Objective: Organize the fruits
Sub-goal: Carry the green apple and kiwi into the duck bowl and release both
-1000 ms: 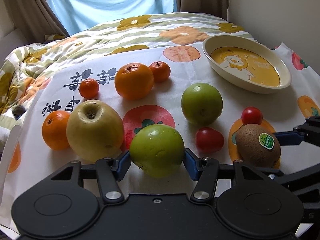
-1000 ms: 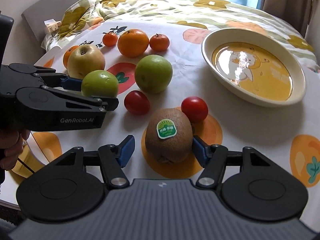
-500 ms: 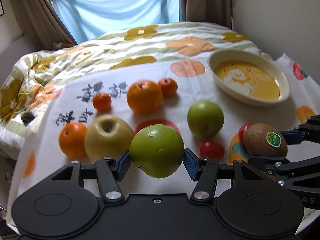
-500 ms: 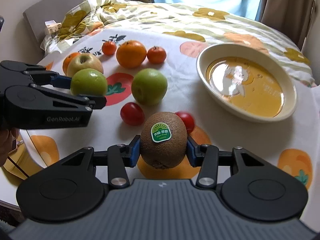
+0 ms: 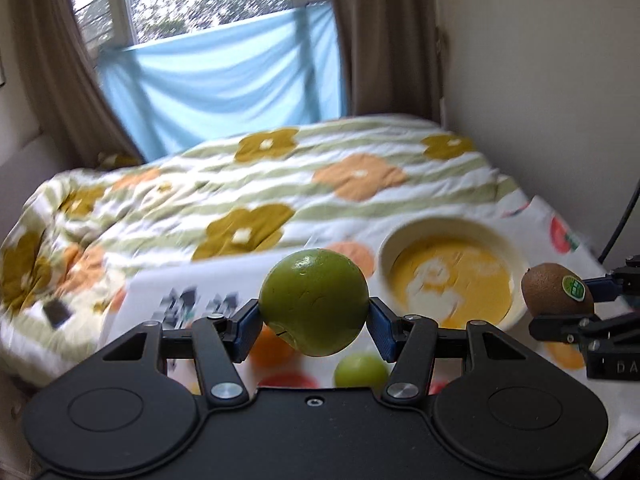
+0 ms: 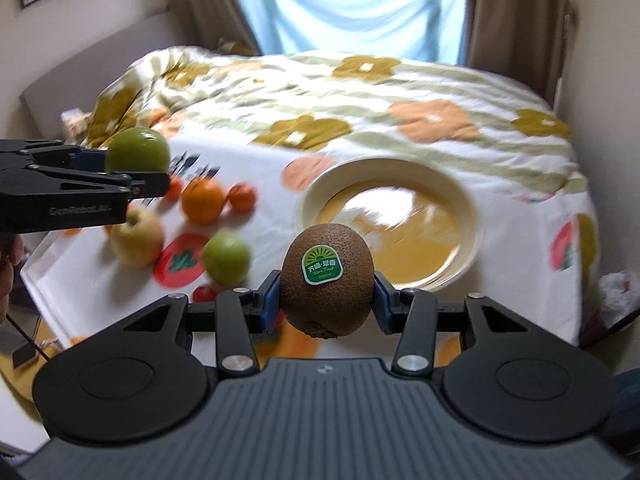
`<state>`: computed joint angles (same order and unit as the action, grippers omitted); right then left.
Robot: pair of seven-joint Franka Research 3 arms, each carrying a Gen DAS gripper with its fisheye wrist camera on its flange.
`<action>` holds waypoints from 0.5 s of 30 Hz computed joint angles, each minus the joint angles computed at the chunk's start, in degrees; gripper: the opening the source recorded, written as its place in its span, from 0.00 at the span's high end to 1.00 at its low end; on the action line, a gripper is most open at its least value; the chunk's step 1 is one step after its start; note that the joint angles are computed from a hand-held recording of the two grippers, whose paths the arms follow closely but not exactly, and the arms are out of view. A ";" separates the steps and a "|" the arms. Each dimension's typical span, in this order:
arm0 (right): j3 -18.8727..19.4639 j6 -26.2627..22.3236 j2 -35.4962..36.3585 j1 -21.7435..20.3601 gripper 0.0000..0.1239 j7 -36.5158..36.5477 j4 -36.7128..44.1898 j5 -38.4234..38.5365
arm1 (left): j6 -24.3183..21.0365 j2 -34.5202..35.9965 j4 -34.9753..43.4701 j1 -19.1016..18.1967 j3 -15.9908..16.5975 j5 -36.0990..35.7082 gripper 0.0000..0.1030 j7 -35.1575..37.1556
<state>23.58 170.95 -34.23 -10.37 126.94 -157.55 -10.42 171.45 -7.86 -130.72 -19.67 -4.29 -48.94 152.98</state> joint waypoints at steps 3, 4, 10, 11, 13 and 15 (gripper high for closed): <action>-0.72 0.14 -0.88 -2.51 0.51 0.50 0.28 -0.15 | -1.44 2.24 3.81 -0.64 -0.53 -1.90 0.41 2.95; -0.43 0.27 -1.10 -3.84 0.51 0.88 0.41 -0.40 | -2.16 3.26 5.27 -0.39 -1.12 -2.34 0.41 3.72; 2.93 1.04 0.46 -12.57 0.51 3.15 2.74 -3.52 | -5.97 10.35 13.27 2.35 -6.02 -2.62 0.41 6.72; 2.91 1.30 1.24 -13.36 0.51 3.56 3.19 -3.75 | -6.67 11.69 14.57 2.85 -6.84 -1.81 0.41 6.52; 3.22 1.98 3.04 -15.24 0.51 4.43 4.17 -4.48 | -7.59 14.42 16.99 3.70 -8.39 0.30 0.41 5.77; 4.26 2.16 4.75 -17.62 0.51 5.76 5.34 -5.65 | -8.13 17.21 19.32 4.38 -9.86 2.88 0.41 5.30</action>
